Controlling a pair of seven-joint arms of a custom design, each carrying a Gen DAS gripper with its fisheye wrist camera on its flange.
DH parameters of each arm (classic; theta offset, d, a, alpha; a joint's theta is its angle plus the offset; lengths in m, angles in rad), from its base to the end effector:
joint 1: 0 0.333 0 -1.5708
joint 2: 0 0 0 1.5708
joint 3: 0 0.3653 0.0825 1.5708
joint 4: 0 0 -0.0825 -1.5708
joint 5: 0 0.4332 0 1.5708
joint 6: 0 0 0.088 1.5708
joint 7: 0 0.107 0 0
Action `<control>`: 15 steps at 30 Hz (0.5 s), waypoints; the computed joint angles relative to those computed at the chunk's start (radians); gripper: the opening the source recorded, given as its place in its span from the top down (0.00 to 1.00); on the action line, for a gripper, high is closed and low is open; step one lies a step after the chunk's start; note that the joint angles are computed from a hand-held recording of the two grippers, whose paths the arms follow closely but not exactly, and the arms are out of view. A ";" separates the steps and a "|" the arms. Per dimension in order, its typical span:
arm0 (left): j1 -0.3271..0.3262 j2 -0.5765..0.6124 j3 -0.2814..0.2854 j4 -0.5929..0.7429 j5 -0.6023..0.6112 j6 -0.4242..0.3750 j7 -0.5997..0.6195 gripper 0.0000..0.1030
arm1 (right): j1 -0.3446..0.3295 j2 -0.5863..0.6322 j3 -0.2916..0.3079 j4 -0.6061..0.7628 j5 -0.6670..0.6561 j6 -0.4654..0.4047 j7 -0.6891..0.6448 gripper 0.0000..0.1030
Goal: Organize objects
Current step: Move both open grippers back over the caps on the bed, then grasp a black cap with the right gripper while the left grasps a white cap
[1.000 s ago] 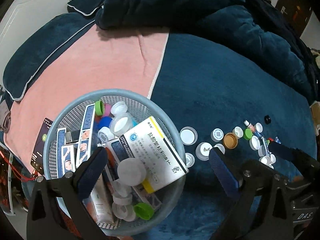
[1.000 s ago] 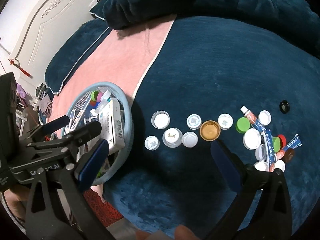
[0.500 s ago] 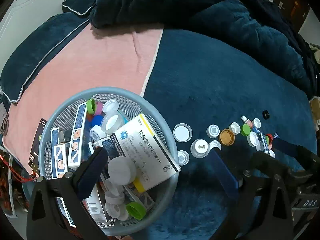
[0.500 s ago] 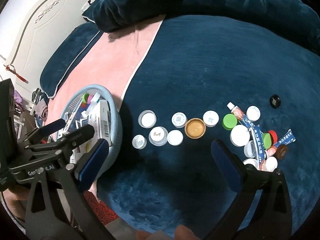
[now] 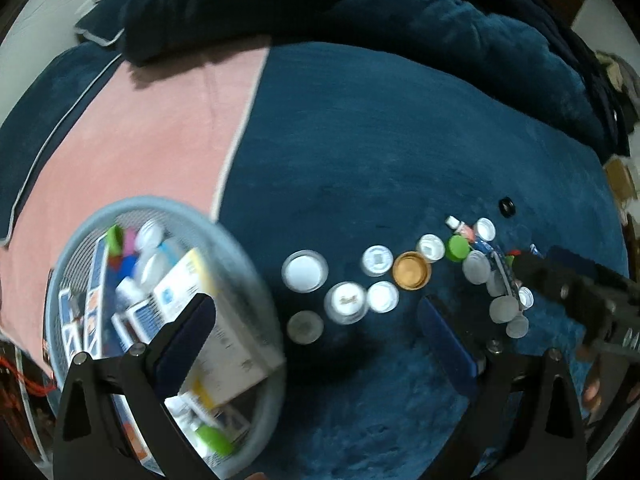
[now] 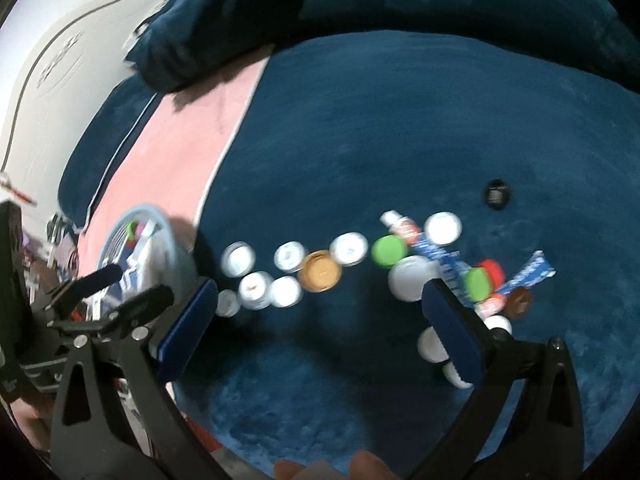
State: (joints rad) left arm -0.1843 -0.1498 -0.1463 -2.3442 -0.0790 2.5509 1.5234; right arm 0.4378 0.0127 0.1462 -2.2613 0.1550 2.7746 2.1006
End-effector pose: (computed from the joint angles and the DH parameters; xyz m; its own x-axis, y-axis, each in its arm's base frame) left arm 0.5171 -0.1781 0.4501 -0.2356 -0.9701 0.0587 -0.9169 0.2018 -0.3444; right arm 0.5036 0.3246 0.4281 -0.0091 -0.9399 -0.3414 -0.9284 0.1347 -0.3462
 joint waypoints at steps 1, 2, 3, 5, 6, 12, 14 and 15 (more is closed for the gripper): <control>-0.005 0.018 -0.006 0.015 0.004 -0.002 0.004 0.01 | -0.009 -0.006 -0.009 -0.011 -0.005 0.000 0.009 0.00; -0.008 0.030 -0.009 0.025 0.003 -0.005 0.010 0.01 | -0.015 -0.010 -0.013 -0.017 -0.008 -0.001 0.014 0.00; -0.012 0.048 -0.014 0.041 0.001 -0.009 0.016 0.01 | -0.024 -0.014 -0.020 -0.027 -0.014 0.000 0.021 0.00; -0.012 0.076 -0.028 0.060 0.016 -0.006 -0.024 0.01 | -0.044 -0.018 -0.032 -0.044 -0.027 0.001 0.038 0.00; -0.015 0.094 -0.033 0.073 0.014 -0.008 -0.024 0.01 | -0.054 -0.018 -0.037 -0.052 -0.035 0.001 0.049 0.00; -0.022 0.196 -0.063 0.147 0.035 -0.015 -0.043 0.01 | -0.110 0.027 -0.067 -0.058 -0.007 0.019 0.084 0.00; -0.024 0.220 -0.072 0.164 0.041 -0.007 -0.056 0.01 | -0.122 0.053 -0.074 -0.049 0.030 0.032 0.072 0.01; -0.023 0.227 -0.075 0.169 0.041 -0.006 -0.058 0.01 | -0.125 0.067 -0.077 -0.041 0.037 0.035 0.071 0.01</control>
